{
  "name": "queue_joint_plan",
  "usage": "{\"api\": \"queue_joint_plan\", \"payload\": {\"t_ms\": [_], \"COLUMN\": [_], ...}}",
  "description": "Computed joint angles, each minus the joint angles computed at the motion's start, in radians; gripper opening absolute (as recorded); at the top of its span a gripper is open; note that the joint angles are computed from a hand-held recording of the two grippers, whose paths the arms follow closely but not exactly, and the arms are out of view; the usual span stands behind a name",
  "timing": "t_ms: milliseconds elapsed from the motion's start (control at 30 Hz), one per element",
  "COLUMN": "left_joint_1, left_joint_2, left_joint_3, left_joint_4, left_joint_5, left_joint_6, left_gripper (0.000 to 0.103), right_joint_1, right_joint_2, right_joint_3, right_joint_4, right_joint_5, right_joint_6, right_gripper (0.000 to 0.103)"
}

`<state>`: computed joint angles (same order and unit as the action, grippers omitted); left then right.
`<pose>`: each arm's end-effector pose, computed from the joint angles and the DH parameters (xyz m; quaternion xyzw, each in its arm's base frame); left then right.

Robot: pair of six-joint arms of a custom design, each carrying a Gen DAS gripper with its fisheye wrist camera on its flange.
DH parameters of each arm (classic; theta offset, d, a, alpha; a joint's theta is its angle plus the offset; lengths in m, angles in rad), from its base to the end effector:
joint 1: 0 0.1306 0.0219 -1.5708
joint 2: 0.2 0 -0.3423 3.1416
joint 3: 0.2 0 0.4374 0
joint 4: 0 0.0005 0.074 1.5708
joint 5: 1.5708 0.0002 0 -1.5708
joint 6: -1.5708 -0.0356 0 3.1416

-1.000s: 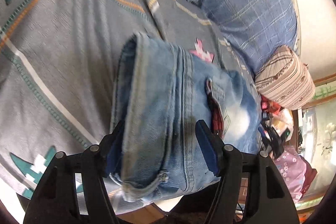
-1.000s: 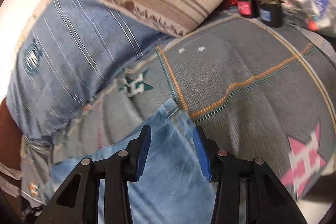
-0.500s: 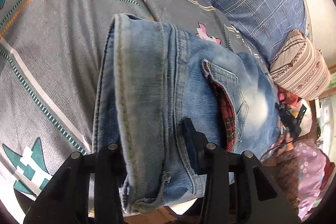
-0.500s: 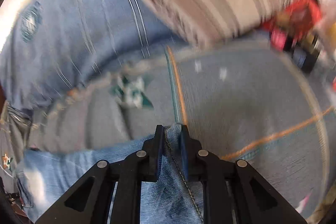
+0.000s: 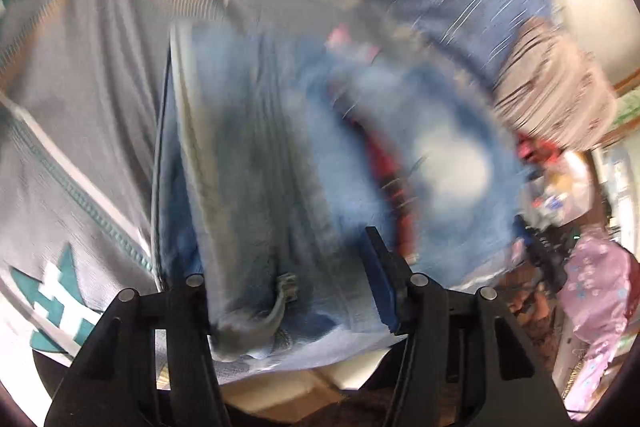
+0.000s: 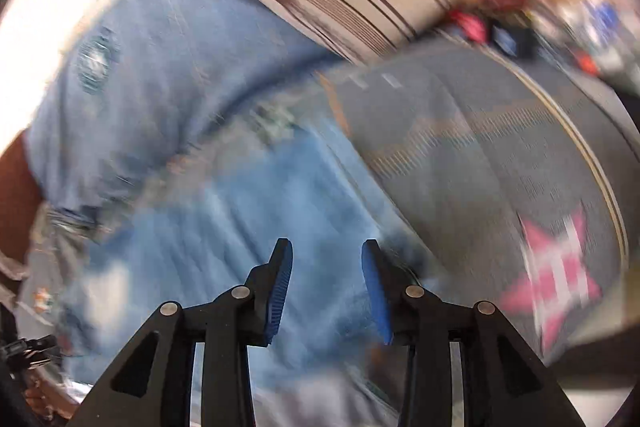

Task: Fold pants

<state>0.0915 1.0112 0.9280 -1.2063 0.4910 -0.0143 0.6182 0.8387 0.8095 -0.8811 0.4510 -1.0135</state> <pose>0.3664 0.0163 0.3133 -0.0030 0.9610 -0.2331 0.1485 0.2948 0.1900 0.3289 0.2522 0.8898 0.0853 0.3706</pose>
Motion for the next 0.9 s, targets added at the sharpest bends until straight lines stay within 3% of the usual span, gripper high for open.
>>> {"api": "queue_joint_plan", "payload": {"t_ms": [67, 133, 167, 200, 233, 300, 367, 500, 567, 600, 667, 767, 833, 900], "left_joint_1": [-0.003, -0.009, -0.016, -0.035, -0.053, -0.115, -0.185, -0.327, -0.356, -0.36, -0.369, -0.315, -0.248, -0.166], "left_joint_2": [-0.011, -0.05, -0.073, -0.104, -0.114, -0.111, -0.081, -0.007, -0.011, -0.01, -0.022, -0.045, -0.02, -0.013], "left_joint_3": [0.001, 0.02, 0.023, 0.035, 0.047, 0.086, 0.127, 0.233, 0.263, 0.284, 0.307, 0.302, 0.306, 0.287], "left_joint_4": [-0.004, -0.022, -0.017, -0.009, -0.005, 0.009, 0.02, 0.004, 0.009, -0.002, -0.011, -0.019, -0.102, -0.166], "left_joint_5": [-0.012, -0.019, -0.024, -0.032, -0.038, -0.06, -0.08, -0.204, -0.234, -0.277, -0.462, -0.631, -0.786, -0.814], "left_joint_6": [-0.007, -0.048, -0.063, -0.087, -0.095, -0.081, -0.06, -0.018, 0.033, 0.054, 0.11, 0.192, 0.27, 0.327], "left_gripper": [0.052, 0.05, 0.05, 0.05, 0.052, 0.059, 0.066, 0.066, 0.066, 0.066, 0.066, 0.066, 0.067, 0.066], "right_joint_1": [0.01, 0.052, 0.079, 0.111, 0.129, 0.155, 0.157, 0.133, 0.114, 0.094, 0.084, 0.046, 0.026, 0.015], "right_joint_2": [-0.037, -0.083, -0.111, -0.147, -0.165, -0.187, -0.216, -0.249, -0.269, -0.28, -0.299, -0.298, -0.296, -0.295], "right_joint_3": [-0.048, -0.059, -0.069, -0.084, -0.091, -0.11, -0.15, -0.232, -0.266, -0.288, -0.313, -0.324, -0.33, -0.335], "right_joint_4": [0.013, 0.002, -0.001, -0.012, -0.029, -0.061, -0.024, 0.142, 0.204, 0.246, 0.296, 0.358, 0.392, 0.415], "right_joint_5": [-0.03, 0.032, 0.077, 0.127, 0.152, 0.183, 0.164, 0.142, 0.12, 0.106, 0.107, 0.064, 0.04, 0.031], "right_joint_6": [-0.054, -0.087, -0.107, -0.148, -0.182, -0.247, -0.276, -0.268, -0.271, -0.273, -0.261, -0.22, -0.193, -0.182], "right_gripper": [0.021, 0.023, 0.03, 0.048, 0.055, 0.059, 0.059, 0.059, 0.059, 0.059, 0.059, 0.059, 0.059, 0.059]}}
